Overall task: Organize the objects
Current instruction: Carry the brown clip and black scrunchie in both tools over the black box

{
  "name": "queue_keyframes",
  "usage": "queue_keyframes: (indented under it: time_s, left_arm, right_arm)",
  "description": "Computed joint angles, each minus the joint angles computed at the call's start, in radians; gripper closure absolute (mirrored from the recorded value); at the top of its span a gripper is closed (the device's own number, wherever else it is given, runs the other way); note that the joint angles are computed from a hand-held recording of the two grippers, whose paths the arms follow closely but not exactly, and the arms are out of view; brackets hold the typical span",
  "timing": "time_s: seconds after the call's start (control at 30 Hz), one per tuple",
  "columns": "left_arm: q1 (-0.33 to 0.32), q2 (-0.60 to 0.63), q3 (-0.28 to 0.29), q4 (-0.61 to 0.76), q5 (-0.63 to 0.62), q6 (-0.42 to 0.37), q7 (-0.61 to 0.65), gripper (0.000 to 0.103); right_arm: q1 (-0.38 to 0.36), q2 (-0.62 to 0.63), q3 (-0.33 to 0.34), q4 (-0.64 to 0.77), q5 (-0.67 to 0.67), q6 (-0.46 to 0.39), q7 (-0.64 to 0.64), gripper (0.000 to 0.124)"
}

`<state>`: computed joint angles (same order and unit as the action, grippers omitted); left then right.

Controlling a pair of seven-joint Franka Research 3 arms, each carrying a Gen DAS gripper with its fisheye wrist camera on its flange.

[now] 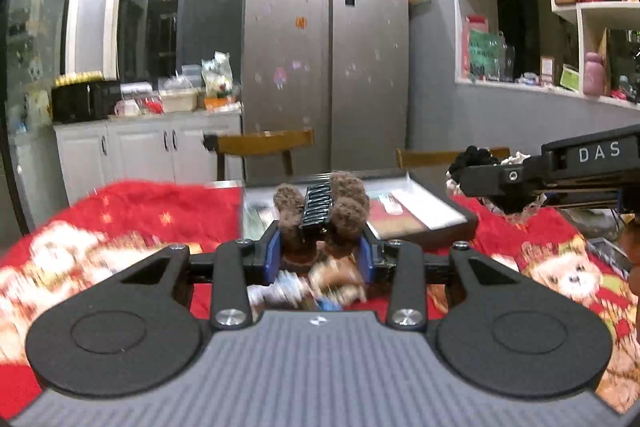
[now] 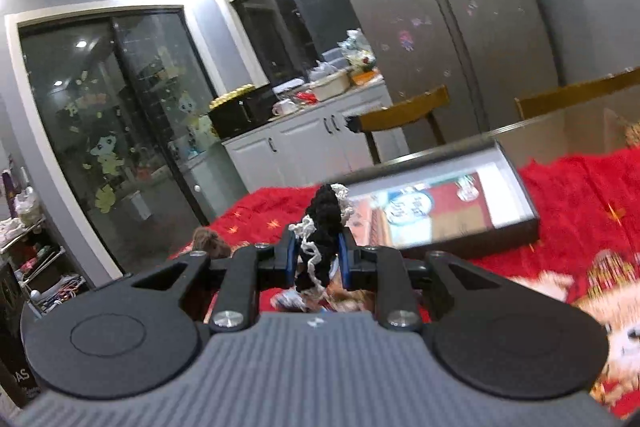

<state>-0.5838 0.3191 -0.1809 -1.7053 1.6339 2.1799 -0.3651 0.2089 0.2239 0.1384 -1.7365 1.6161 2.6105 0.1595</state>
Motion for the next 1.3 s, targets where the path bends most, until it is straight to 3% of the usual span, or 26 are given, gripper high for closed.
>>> queue_keyframes:
  time_s: [0.3,0.63,0.8,1.13,1.3]
  left_arm:
    - [-0.01,0.004,0.013,0.11,0.025,-0.106,0.14,0.06]
    - [0.051,0.06,0.061,0.285,-0.082,0.073,0.191,0.06]
    - [0.051,0.141,0.105,0.418,-0.186,0.106,0.283,0.06]
    - [0.082,0.197,0.18,0.437,-0.276,0.292,0.258,0.06]
    - [0.125,0.249,0.183,0.48,-0.398,0.37,0.356,0.06]
  right_arm:
    - [0.023,0.068,0.024,0.168,-0.116,0.05,0.109,0.1]
    - [0.002,0.218,0.07,0.379,-0.303,0.067,0.333,0.1]
    - [-0.001,0.316,0.085,0.496,-0.445,0.061,0.492,0.1]
    - [0.005,0.489,0.119,0.695,-0.68,0.045,0.722,0.1]
    - [0.005,0.53,0.142,0.728,-0.749,0.065,0.775,0.1]
